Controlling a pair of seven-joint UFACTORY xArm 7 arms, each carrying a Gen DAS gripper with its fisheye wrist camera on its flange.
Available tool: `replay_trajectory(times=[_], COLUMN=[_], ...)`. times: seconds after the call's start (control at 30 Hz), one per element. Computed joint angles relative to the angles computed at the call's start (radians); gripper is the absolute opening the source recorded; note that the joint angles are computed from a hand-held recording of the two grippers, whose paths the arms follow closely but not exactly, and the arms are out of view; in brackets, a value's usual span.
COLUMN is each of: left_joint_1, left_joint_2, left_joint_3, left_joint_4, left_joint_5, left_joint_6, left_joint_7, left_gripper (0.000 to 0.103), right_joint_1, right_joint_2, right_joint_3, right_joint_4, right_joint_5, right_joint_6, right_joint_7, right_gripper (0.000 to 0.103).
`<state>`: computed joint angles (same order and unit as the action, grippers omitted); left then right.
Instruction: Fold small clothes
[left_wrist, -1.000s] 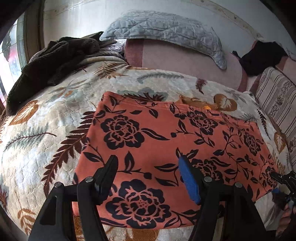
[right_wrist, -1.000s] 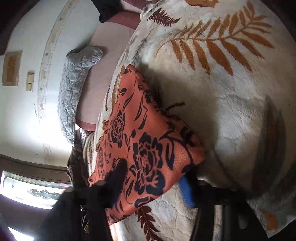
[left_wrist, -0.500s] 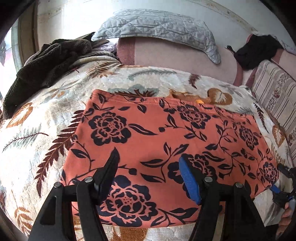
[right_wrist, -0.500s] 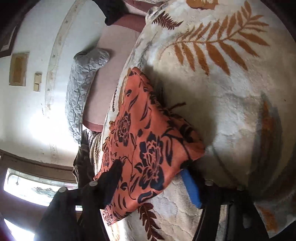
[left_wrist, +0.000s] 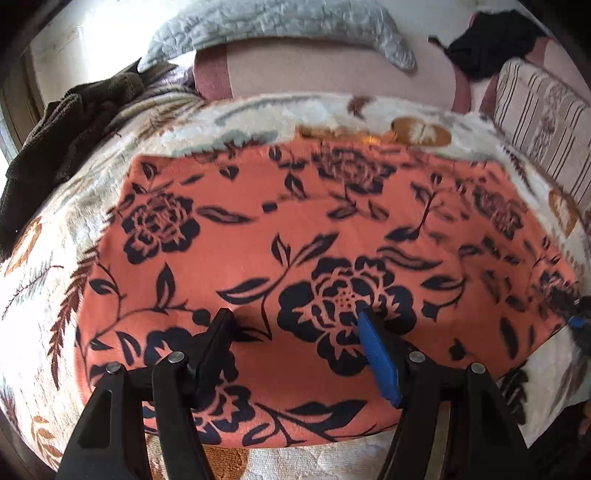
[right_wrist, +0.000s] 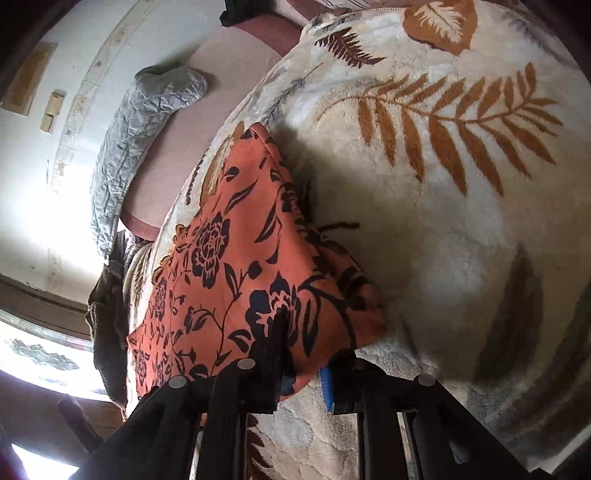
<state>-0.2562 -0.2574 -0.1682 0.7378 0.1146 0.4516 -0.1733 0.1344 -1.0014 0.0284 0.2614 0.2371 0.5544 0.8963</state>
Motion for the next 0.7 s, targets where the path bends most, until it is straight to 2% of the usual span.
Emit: replay_trajectory(times=[0.03, 0.1, 0.13, 0.17, 0.2, 0.27, 0.3, 0.33, 0.37, 0.4, 0.5, 0.57, 0.6, 0.63, 0.67, 0.7], left_joint_1=[0.016, 0.017, 0.015, 0.011, 0.007, 0.008, 0.012, 0.014, 0.013, 0.01, -0.005, -0.005, -0.005, -0.005, -0.007, -0.007], left_joint_2=[-0.014, -0.025, -0.025, -0.025, -0.024, -0.025, -0.026, -0.025, -0.024, -0.023, -0.029, -0.025, -0.023, -0.023, -0.023, -0.023], left_joint_3=[-0.02, -0.027, -0.023, -0.017, -0.011, -0.011, -0.016, -0.018, -0.017, -0.014, 0.003, 0.004, 0.004, 0.005, 0.007, 0.007], left_joint_4=[-0.025, -0.035, -0.04, -0.044, -0.045, -0.047, -0.048, -0.048, -0.049, -0.048, -0.05, -0.048, -0.047, -0.048, -0.051, -0.053], left_joint_5=[0.046, 0.065, 0.062, 0.056, 0.047, 0.043, 0.05, 0.054, 0.053, 0.046, 0.012, 0.004, 0.003, 0.0, -0.005, -0.007], left_joint_6=[-0.042, -0.043, -0.051, -0.058, -0.061, -0.063, -0.065, -0.068, -0.069, -0.068, -0.058, -0.059, -0.061, -0.063, -0.067, -0.072], left_joint_7=[-0.031, -0.042, -0.039, -0.032, -0.025, -0.027, -0.034, -0.036, -0.037, -0.034, -0.003, 0.005, 0.009, 0.013, 0.02, 0.026], left_gripper=[0.071, 0.072, 0.073, 0.073, 0.073, 0.074, 0.074, 0.074, 0.074, 0.074, 0.075, 0.075, 0.076, 0.076, 0.076, 0.077], right_joint_1=[-0.004, -0.045, -0.07, -0.102, -0.126, -0.118, -0.078, -0.004, 0.078, 0.127, 0.253, 0.343, 0.364, 0.357, 0.349, 0.33], right_joint_2=[-0.021, -0.096, -0.147, -0.192, -0.22, -0.167, -0.104, -0.012, 0.078, 0.174, 0.439, 0.59, 0.653, 0.71, 0.762, 0.792], right_joint_3=[-0.005, -0.001, -0.004, -0.004, -0.022, -0.095, -0.148, -0.219, -0.296, -0.343, -0.478, -0.581, -0.604, -0.592, -0.579, -0.555], right_joint_4=[0.006, 0.011, 0.005, 0.002, 0.002, 0.031, 0.055, 0.092, 0.138, 0.193, 0.366, 0.474, 0.518, 0.556, 0.601, 0.629], right_joint_5=[-0.01, -0.041, -0.054, -0.07, -0.086, -0.085, -0.06, -0.02, 0.018, 0.035, 0.112, 0.237, 0.273, 0.267, 0.242, 0.207], right_joint_6=[0.035, 0.138, 0.177, 0.195, 0.19, 0.115, 0.054, -0.017, -0.061, -0.077, -0.069, -0.006, 0.018, 0.035, 0.072, 0.09], right_joint_7=[-0.009, -0.003, 0.002, 0.008, -0.009, -0.094, -0.156, -0.245, -0.34, -0.409, -0.58, -0.682, -0.714, -0.735, -0.745, -0.718], right_gripper=[0.022, 0.04, 0.064, 0.071, 0.071, 0.071, 0.071, 0.071, 0.071, 0.071, 0.071, 0.069, 0.066, 0.052, 0.022, 0.021])
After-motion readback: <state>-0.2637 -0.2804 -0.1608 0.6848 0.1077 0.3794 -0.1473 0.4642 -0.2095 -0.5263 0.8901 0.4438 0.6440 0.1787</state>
